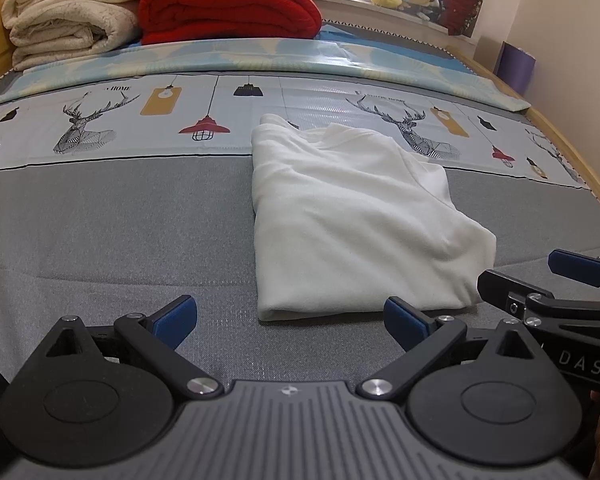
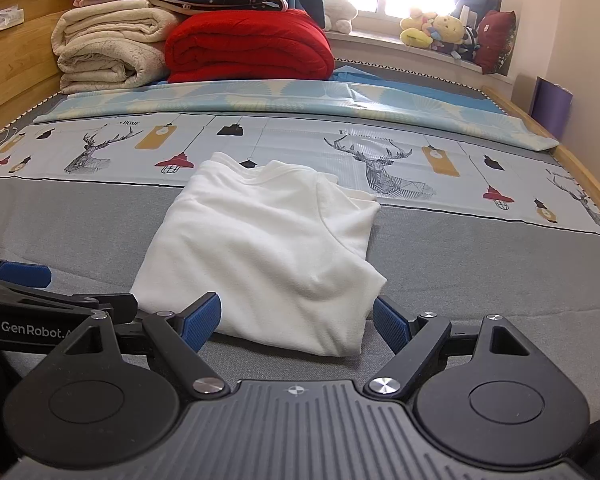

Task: Fold small clothes

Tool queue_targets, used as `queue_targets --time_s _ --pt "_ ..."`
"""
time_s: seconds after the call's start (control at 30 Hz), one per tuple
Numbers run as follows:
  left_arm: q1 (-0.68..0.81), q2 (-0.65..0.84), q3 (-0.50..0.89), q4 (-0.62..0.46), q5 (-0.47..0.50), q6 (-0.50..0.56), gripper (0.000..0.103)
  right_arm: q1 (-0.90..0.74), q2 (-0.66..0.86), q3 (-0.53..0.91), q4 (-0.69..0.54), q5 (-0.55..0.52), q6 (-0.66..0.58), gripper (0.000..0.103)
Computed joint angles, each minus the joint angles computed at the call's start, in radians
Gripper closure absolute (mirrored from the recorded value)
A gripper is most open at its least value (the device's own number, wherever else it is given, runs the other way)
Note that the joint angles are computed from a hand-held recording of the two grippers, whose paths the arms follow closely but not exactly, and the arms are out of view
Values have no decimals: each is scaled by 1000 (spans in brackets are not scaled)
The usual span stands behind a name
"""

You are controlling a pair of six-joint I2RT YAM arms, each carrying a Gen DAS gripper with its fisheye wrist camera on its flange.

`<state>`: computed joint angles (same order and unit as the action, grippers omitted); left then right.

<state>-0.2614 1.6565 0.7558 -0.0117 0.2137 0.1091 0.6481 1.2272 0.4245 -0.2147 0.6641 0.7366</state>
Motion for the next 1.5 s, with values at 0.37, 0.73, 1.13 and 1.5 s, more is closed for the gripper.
queue_targets --time_s 0.37,0.73,1.13,1.5 --pt "10 8 7 0 15 11 2 -6 12 1 0 5 5 19" --pt "14 9 6 6 26 13 2 -8 26 5 1 10 10 19" --pt "21 9 3 17 46 26 2 -7 39 13 -7 16 23 19" --pt "24 10 3 19 51 32 2 -12 40 13 -7 15 22 19"
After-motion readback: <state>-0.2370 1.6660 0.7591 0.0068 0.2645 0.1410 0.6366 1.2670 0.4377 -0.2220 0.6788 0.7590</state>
